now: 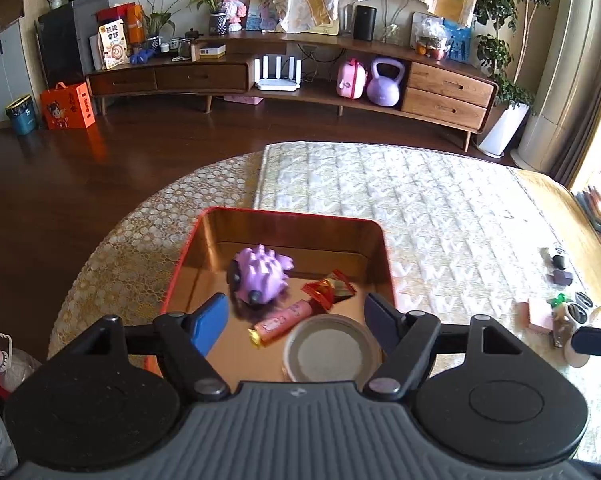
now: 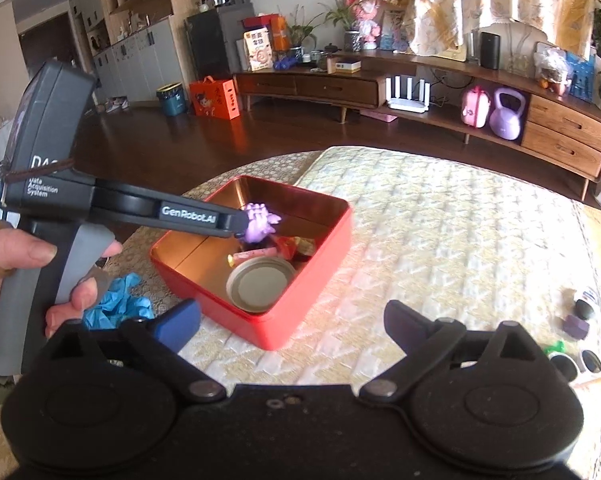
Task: Organize rigid objects
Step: 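Move the left tool to the pink square block while the right tool reaches the white bottle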
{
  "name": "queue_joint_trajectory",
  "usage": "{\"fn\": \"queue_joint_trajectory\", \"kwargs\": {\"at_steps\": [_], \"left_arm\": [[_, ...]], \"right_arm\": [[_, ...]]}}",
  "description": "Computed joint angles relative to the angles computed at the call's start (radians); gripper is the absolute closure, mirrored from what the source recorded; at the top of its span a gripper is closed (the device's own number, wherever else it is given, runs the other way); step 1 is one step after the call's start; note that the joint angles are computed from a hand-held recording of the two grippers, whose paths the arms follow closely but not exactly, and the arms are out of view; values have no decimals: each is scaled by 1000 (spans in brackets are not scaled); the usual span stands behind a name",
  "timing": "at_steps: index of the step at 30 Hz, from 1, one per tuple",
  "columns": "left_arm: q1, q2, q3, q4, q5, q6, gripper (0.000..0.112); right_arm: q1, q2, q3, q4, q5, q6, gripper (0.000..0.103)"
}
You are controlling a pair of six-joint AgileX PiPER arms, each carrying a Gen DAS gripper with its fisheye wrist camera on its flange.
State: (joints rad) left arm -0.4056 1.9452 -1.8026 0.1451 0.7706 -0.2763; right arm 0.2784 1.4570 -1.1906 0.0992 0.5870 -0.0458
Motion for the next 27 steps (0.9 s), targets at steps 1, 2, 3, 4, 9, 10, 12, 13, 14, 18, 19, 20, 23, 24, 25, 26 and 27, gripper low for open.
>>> {"fn": "queue_joint_trajectory", "kwargs": {"at_steps": [1, 2, 3, 4, 9, 10, 12, 13, 14, 18, 19, 20, 23, 24, 25, 26, 27], "left_arm": [[-13, -7, 10, 10, -4, -17, 37], [-26, -15, 20, 17, -9, -30, 37], [-41, -22, 31, 21, -18, -39, 34], [-56, -27, 41, 28, -27, -51, 31], [-136, -32, 59, 56, -46, -118, 30], [-156, -28, 56, 68, -46, -134, 30], [-193, -16, 47, 79, -48, -152, 30], [-209, -8, 42, 81, -50, -149, 30], [-225, 3, 31, 83, -49, -149, 30], [-293, 74, -39, 97, -25, -160, 30], [-306, 97, -67, 98, -12, -160, 30], [-321, 125, -101, 99, 4, -158, 30], [-353, 219, -229, 95, 66, -129, 30], [-361, 253, -279, 89, 89, -113, 30], [-370, 288, -332, 84, 111, -95, 30], [-380, 326, -389, 88, 134, -84, 30], [-389, 365, -450, 99, 160, -78, 30]], "right_arm": [[-17, -24, 25, 3, -10, -7, 0], [-31, -45, 47, -3, -16, -5, 0], [-52, -66, 67, 14, -16, -26, 0], [-75, -84, 87, 33, -18, -46, 0], [-197, -176, 178, 69, -12, -93, 0], [-227, -194, 194, 85, -12, -117, 0], [-300, -233, 232, 137, -12, -189, 0], [-335, -248, 247, 160, -13, -223, 0], [-368, -260, 261, 173, -15, -252, 0], [-496, -286, 301, 231, -11, -374, 0], [-536, -284, 304, 267, -2, -430, 0], [-561, -284, 309, 289, 0, -468, 0], [-629, -274, 318, 328, -4, -553, 0], [-652, -268, 323, 346, -8, -583, 0], [-662, -262, 326, 345, -15, -589, 0], [-681, -255, 332, 363, -19, -622, 0], [-690, -247, 335, 371, -27, -640, 0]]}}
